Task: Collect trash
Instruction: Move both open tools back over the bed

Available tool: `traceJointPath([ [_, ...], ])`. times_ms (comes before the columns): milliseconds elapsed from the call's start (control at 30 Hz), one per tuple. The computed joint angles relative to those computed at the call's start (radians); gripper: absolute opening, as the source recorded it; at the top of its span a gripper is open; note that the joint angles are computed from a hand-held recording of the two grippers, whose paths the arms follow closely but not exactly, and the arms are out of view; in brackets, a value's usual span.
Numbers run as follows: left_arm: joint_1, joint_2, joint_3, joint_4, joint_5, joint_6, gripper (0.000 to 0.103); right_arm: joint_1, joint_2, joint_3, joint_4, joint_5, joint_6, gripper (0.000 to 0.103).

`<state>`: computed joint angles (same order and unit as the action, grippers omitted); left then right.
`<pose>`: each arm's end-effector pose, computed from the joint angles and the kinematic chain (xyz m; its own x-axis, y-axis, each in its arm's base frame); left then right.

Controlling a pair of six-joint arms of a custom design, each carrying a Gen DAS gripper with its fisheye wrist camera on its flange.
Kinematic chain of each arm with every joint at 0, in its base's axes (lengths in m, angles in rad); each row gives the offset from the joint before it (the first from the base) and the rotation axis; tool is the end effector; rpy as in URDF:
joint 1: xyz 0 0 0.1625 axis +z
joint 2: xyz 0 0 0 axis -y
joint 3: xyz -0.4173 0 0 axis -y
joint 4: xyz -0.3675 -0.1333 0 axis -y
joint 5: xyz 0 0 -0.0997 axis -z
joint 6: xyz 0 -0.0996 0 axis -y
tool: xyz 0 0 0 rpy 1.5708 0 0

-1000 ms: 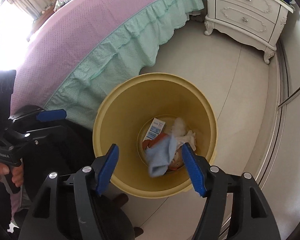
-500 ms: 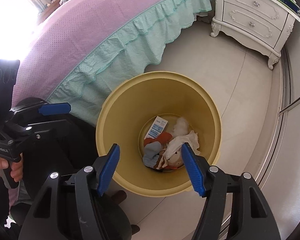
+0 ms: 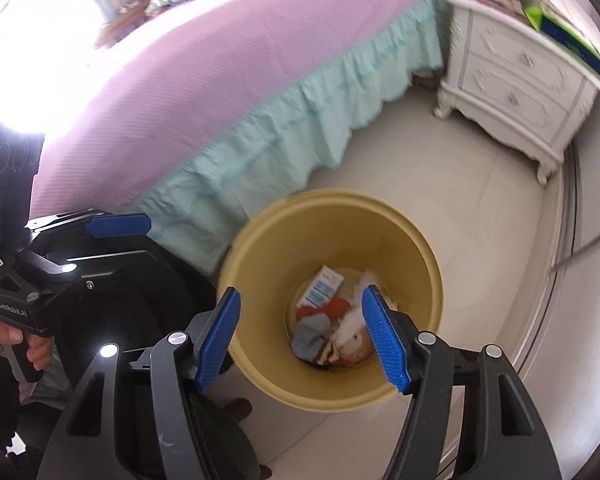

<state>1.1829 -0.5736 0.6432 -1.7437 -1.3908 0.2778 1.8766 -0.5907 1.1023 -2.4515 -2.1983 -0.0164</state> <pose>-0.1727 -0.8222 0.2762 -0.7794 0.5939 -0.1995 0.6135 0.7881 -0.0503 0.3089 -0.7300 0.1758 -0.8310 -0.0563 0.5534 -0.2945 0.8886 -0.3518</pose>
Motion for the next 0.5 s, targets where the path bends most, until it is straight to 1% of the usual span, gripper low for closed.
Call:
traceJointPath([
  [100,-0.007,-0.054,0.055,-0.07,0.008,0.005,0.081,0.019,0.031,-0.048,-0.022,0.015,-0.054,0.063],
  [200,-0.013,-0.112,0.11,-0.141,0.043,0.007,0.081,0.038,0.069,-0.115,-0.036,0.05,-0.108,0.063],
  [300,-0.02,-0.173,0.167,-0.217,0.095,0.005,0.082,0.059,0.122,-0.205,-0.034,0.092,-0.166,0.063],
  [400,-0.024,-0.232,0.218,-0.295,0.163,-0.016,0.085,0.086,0.198,-0.337,0.004,0.132,-0.252,0.065],
  [433,-0.026,-0.26,0.248,-0.338,0.196,-0.025,0.085,0.094,0.224,-0.381,0.018,0.145,-0.275,0.066],
  [500,-0.027,-0.293,0.275,-0.386,0.238,-0.034,0.087,0.109,0.282,-0.482,0.064,0.178,-0.321,0.067],
])
